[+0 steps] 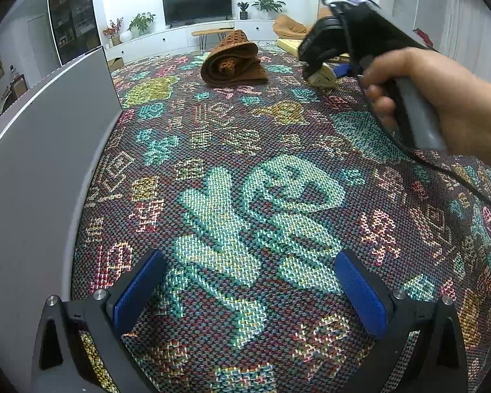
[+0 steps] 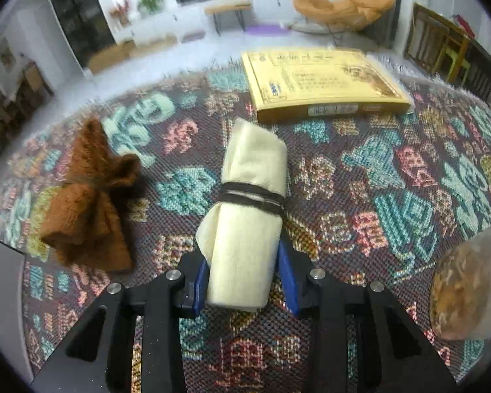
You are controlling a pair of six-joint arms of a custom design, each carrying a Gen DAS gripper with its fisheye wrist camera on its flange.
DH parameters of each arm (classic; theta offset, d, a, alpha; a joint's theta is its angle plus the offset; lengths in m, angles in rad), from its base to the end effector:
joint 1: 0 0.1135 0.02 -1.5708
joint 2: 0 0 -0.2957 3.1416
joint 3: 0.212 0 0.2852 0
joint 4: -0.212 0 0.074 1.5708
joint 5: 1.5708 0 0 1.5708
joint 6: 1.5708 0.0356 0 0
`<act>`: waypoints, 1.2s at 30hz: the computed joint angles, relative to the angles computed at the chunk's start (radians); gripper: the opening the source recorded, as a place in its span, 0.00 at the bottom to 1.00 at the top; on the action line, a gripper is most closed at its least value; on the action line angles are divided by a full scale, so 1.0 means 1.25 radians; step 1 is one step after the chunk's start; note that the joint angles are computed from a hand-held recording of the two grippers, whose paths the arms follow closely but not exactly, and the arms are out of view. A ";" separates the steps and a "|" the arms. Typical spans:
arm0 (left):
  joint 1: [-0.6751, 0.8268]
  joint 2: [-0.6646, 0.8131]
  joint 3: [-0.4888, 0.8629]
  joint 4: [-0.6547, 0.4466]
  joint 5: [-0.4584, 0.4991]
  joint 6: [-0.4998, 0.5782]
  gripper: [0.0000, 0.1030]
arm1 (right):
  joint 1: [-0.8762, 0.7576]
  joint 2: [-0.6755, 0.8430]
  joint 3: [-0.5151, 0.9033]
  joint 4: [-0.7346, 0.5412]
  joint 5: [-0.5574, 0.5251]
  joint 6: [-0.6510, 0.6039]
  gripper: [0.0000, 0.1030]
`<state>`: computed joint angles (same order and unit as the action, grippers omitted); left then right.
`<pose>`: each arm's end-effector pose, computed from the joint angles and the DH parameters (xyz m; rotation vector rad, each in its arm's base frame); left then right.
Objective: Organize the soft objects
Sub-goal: 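Grasp the cream rolled cloth tied with black cord with the right tool, then lift the cream cloth with the right tool while the left tool grasps the brown knitted hat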
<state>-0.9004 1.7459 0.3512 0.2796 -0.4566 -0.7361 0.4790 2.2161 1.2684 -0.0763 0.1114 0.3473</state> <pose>0.1528 -0.1674 0.0455 0.0711 2.5073 -0.0262 0.4155 0.2113 0.0649 -0.1301 2.5899 0.1595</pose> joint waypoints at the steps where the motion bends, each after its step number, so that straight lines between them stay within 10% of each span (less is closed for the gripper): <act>1: 0.000 0.000 0.000 -0.001 0.000 0.000 1.00 | 0.003 -0.036 -0.056 0.032 -0.007 0.000 0.38; 14: 0.001 0.001 0.000 0.001 0.000 0.001 1.00 | -0.143 -0.729 -0.832 0.201 0.023 -0.152 0.38; 24: 0.000 0.001 0.000 0.001 0.000 0.001 1.00 | -0.457 -0.298 -0.523 0.311 -0.069 -0.263 0.38; 36: 0.085 -0.015 0.062 -0.058 0.080 -0.087 1.00 | -0.460 -0.265 -0.540 0.392 -0.061 -0.275 0.40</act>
<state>-0.7937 1.7275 0.4292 0.2066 -0.3564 -0.8449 -0.0960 1.8844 0.5933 0.4136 0.0355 0.0036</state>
